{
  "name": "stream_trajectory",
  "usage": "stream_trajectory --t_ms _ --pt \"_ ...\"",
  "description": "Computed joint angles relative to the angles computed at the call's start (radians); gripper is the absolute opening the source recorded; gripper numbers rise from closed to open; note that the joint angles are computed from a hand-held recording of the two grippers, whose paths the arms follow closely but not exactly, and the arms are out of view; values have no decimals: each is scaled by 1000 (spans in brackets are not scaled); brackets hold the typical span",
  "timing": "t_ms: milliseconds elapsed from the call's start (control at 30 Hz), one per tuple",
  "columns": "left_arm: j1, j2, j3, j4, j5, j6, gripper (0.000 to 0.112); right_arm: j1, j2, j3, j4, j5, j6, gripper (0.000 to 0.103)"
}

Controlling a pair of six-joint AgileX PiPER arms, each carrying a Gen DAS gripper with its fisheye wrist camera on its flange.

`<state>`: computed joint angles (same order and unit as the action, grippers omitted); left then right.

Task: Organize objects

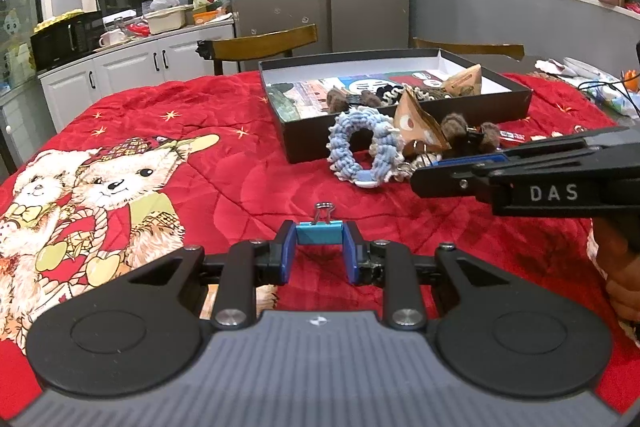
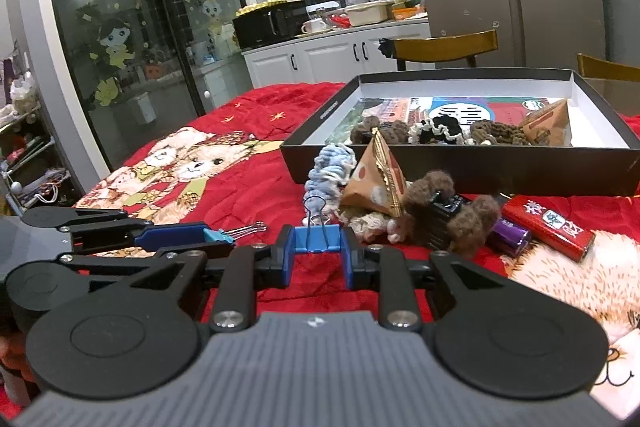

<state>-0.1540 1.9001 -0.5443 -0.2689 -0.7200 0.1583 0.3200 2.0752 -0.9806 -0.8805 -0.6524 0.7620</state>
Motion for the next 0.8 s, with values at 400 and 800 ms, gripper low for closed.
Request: stream_trajectory --t_ms 400,800 --pt "18 -21 15 4 -20 -38 30 -35 -16 17 -99 -106 75 27" --pt "-14 -132 36 -127 -58 -3 30 -68 -96 9 -167 -157 175 27"
